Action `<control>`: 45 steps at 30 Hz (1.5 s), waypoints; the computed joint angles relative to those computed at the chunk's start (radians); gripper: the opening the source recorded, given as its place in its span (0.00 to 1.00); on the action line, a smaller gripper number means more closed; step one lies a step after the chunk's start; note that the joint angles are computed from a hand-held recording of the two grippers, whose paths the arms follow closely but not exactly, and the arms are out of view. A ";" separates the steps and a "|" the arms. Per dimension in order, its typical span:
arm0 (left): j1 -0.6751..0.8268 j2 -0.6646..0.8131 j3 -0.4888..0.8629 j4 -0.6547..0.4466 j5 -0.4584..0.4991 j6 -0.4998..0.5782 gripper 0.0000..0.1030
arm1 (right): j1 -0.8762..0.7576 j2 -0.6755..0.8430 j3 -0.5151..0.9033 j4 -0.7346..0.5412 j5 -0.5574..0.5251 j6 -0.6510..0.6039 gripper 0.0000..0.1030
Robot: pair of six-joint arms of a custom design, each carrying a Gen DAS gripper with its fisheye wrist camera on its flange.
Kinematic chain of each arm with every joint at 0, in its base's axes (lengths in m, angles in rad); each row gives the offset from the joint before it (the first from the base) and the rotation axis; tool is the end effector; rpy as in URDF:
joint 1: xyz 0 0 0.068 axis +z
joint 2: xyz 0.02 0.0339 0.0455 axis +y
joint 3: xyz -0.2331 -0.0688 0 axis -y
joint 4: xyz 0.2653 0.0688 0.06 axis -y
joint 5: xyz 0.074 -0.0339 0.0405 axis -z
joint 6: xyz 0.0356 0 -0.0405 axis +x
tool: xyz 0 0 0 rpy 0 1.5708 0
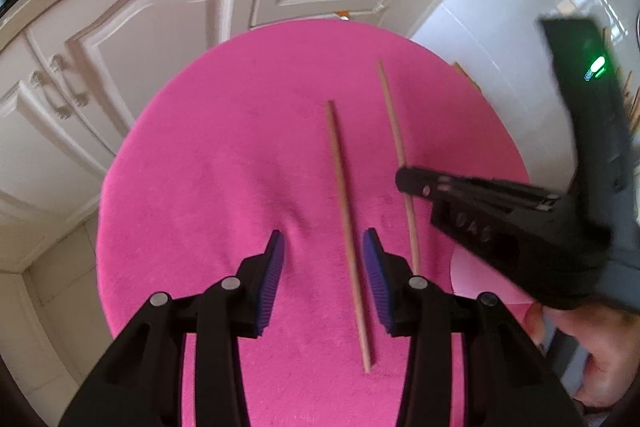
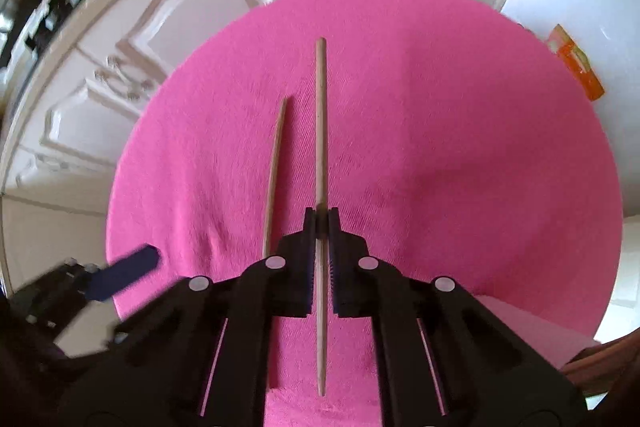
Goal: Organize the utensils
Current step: 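Close the right gripper on one chopstick while the left closes on the other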
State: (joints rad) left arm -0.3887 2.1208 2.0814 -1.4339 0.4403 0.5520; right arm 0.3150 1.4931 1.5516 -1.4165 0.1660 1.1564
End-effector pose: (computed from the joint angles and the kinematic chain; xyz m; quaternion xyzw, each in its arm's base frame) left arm 0.3826 -0.1731 0.2560 0.4512 0.8640 -0.2135 0.0652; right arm 0.2740 0.0831 0.3147 0.4127 0.9009 0.0099 0.1338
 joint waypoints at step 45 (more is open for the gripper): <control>-0.169 0.128 0.074 0.051 -0.244 -0.167 0.23 | -0.107 -0.091 -0.136 0.127 -0.114 0.025 0.06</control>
